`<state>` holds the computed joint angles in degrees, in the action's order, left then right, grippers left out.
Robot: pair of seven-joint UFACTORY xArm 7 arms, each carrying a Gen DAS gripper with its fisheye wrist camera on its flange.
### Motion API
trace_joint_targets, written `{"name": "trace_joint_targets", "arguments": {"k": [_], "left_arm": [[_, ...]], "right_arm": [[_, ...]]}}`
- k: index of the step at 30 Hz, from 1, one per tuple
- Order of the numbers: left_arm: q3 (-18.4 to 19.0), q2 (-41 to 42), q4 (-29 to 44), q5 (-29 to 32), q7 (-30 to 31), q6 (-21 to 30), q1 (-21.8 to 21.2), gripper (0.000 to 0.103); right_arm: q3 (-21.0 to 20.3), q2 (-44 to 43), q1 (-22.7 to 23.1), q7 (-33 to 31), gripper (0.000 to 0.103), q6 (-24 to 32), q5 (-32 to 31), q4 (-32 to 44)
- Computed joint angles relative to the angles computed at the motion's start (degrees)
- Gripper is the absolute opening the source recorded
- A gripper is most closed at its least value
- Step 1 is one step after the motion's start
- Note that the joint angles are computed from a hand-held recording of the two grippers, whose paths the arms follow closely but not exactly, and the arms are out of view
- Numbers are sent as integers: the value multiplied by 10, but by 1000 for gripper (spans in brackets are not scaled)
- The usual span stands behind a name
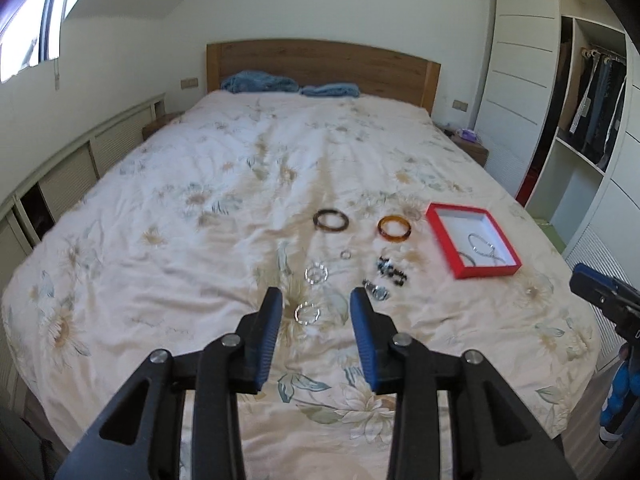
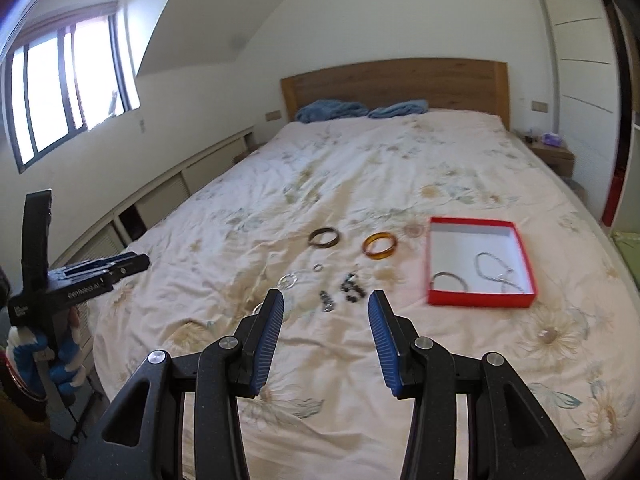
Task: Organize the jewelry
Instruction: 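Reach the right tool toward the silver watch while the left tool approaches a twisted hoop, then close the right tool on the watch while the left tool grips the twisted hoop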
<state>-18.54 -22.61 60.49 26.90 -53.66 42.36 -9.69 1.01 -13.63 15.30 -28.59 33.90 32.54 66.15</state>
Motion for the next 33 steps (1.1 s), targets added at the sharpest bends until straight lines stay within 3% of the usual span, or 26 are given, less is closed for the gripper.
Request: {"name": "trace_joint_targets", "arguments": {"k": [7, 13, 16, 22, 33], "left_arm": [[34, 93, -47, -14, 0, -116, -2, 33], [75, 190, -24, -35, 29, -167, -21, 33], [93, 234, 1, -49, 63, -175, -33, 31], [118, 314, 53, -132, 161, -174, -46, 21], [131, 365, 79, -214, 239, -174, -45, 18]], "right_arm": [[24, 101, -1, -6, 36, 4, 0, 37], [54, 214, -24, -10, 35, 24, -13, 112], [72, 276, -35, -10, 34, 42, -19, 163], [98, 372, -47, 5, 33, 69, -38, 249], [114, 509, -38, 35, 33, 110, -95, 398]]}}
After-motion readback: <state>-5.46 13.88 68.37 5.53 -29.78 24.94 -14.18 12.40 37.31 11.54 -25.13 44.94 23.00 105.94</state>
